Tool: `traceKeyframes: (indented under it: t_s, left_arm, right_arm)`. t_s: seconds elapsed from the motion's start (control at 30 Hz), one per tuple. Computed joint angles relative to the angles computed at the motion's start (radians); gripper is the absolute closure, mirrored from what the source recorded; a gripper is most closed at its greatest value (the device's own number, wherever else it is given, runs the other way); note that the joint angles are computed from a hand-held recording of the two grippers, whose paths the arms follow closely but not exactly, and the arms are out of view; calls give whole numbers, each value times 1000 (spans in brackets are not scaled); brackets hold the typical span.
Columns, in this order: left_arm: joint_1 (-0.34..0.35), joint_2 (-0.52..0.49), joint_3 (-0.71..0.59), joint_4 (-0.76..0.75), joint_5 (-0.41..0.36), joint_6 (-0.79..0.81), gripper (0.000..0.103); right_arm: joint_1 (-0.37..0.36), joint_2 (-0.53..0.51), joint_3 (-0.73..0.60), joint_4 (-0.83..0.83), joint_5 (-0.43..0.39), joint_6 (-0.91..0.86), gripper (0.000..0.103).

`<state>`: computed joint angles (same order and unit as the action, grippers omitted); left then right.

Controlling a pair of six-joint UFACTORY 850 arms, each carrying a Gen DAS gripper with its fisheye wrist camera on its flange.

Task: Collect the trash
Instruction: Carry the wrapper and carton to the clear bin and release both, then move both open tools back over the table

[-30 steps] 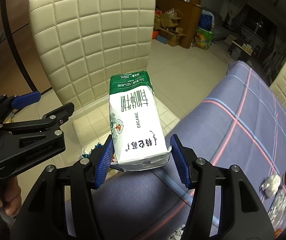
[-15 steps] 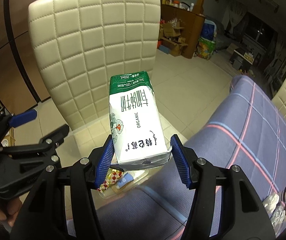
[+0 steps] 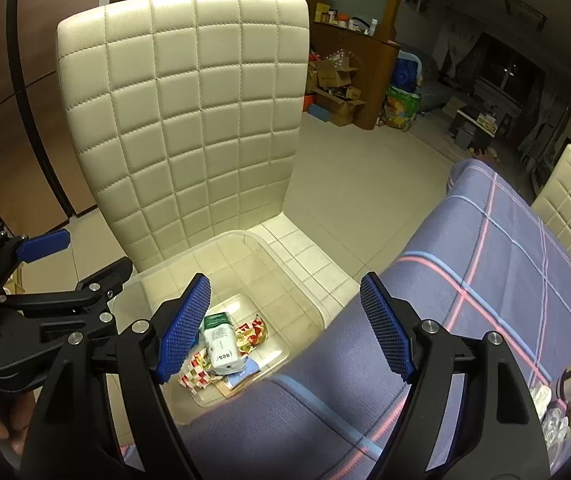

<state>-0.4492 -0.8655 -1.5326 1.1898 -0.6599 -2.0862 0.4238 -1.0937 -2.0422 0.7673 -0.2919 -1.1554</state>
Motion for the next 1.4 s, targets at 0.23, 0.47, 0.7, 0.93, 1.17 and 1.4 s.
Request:
traceKeyframes:
  t_s: [0.23, 0.47, 0.7, 0.93, 1.17, 1.4]
  left_arm:
    - [-21, 12, -5, 7, -22, 12, 27]
    - [-51, 23, -18, 7, -48, 34, 27]
    - [-95, 14, -65, 19, -64, 76, 27]
    - [-141, -17, -148, 11, -70, 135, 27]
    - [-189, -105, -312, -54, -58, 293, 27]
    - [-225, -239, -549, -172, -51, 517, 27]
  right_arm:
    - [-14, 51, 81, 98, 30, -97, 26]
    - [-35, 120, 184, 321, 61, -309, 26]
    - [-79, 206, 318, 664, 91, -631, 26]
    - [-144, 286, 443, 1057, 98, -998, 26]
    - [-228, 327, 521, 1283, 103, -1169, 26]
    - [-318, 326, 541, 1318, 133, -1135, 26]
